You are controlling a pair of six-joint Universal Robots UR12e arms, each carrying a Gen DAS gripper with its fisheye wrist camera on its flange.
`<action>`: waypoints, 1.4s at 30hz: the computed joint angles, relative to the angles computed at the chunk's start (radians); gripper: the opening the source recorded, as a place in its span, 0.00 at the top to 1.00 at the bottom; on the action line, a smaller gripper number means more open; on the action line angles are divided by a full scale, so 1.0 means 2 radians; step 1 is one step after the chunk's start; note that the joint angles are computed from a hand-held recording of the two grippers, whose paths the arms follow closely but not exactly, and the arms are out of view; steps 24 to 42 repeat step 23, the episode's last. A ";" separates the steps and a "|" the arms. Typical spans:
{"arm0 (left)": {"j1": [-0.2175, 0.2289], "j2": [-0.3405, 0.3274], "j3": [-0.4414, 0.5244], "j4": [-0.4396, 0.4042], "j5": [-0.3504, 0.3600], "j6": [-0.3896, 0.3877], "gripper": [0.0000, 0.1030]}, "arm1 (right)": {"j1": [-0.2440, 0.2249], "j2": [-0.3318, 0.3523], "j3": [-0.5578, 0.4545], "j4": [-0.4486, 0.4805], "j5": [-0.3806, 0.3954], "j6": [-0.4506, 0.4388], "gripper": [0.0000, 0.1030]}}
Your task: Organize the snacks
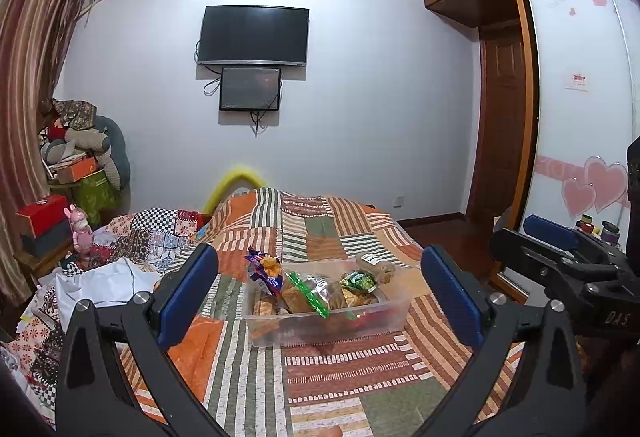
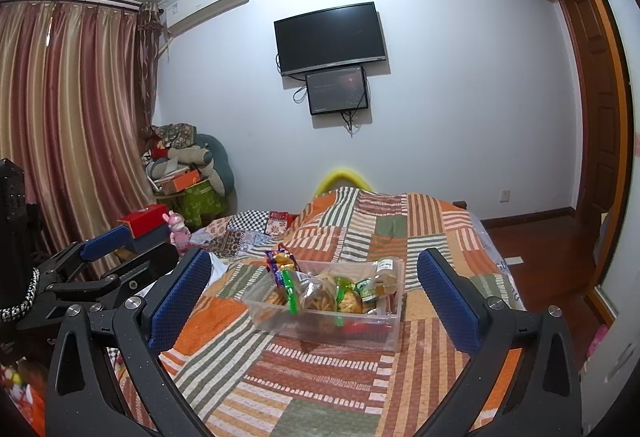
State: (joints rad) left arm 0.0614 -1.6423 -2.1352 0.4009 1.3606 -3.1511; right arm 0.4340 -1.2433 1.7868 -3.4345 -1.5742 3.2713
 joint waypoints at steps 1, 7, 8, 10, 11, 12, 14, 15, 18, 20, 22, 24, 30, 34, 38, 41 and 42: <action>0.000 0.000 0.000 0.001 0.000 0.000 0.00 | 0.000 0.000 0.000 0.000 -0.001 0.000 0.00; 0.000 0.001 0.001 -0.002 -0.003 -0.001 0.00 | 0.002 0.001 -0.002 0.006 -0.005 -0.003 0.00; -0.001 0.000 0.001 -0.002 -0.002 -0.001 0.00 | 0.002 0.001 -0.002 0.006 -0.005 -0.004 0.00; -0.001 0.000 0.001 -0.002 -0.001 -0.003 0.00 | 0.003 0.001 -0.003 0.007 -0.006 -0.007 0.00; -0.001 0.000 0.001 -0.003 0.001 -0.004 0.00 | 0.003 0.001 -0.003 0.008 -0.006 -0.007 0.00; -0.002 0.000 0.002 -0.004 0.002 -0.005 0.00 | 0.003 0.001 -0.002 0.008 -0.005 -0.007 0.00; -0.001 0.000 0.003 -0.007 0.002 -0.008 0.00 | 0.002 0.000 -0.002 0.010 -0.004 -0.006 0.00; -0.001 0.000 0.003 -0.007 0.002 -0.009 0.00 | 0.002 0.000 -0.003 0.010 -0.004 -0.006 0.00; -0.002 -0.001 0.003 -0.006 0.007 -0.012 0.00 | 0.001 -0.001 -0.002 0.010 -0.002 0.000 0.00; 0.000 -0.001 0.004 -0.008 0.002 -0.013 0.00 | -0.001 -0.001 -0.001 0.011 0.001 0.003 0.00; 0.000 -0.001 0.005 -0.010 0.003 -0.014 0.00 | -0.002 -0.001 -0.002 0.012 0.003 0.007 0.00; 0.000 -0.001 0.005 -0.010 0.002 -0.013 0.00 | -0.002 0.000 -0.002 0.012 0.002 0.007 0.00; 0.000 -0.001 0.005 -0.010 0.002 -0.013 0.00 | -0.002 0.000 -0.002 0.012 0.002 0.007 0.00; 0.000 -0.001 0.005 -0.010 0.002 -0.013 0.00 | -0.002 0.000 -0.002 0.012 0.002 0.007 0.00; 0.000 -0.001 0.005 -0.010 0.002 -0.013 0.00 | -0.002 0.000 -0.002 0.012 0.002 0.007 0.00; 0.000 -0.001 0.005 -0.010 0.002 -0.013 0.00 | -0.002 0.000 -0.002 0.012 0.002 0.007 0.00; 0.000 -0.001 0.005 -0.010 0.002 -0.013 0.00 | -0.002 0.000 -0.002 0.012 0.002 0.007 0.00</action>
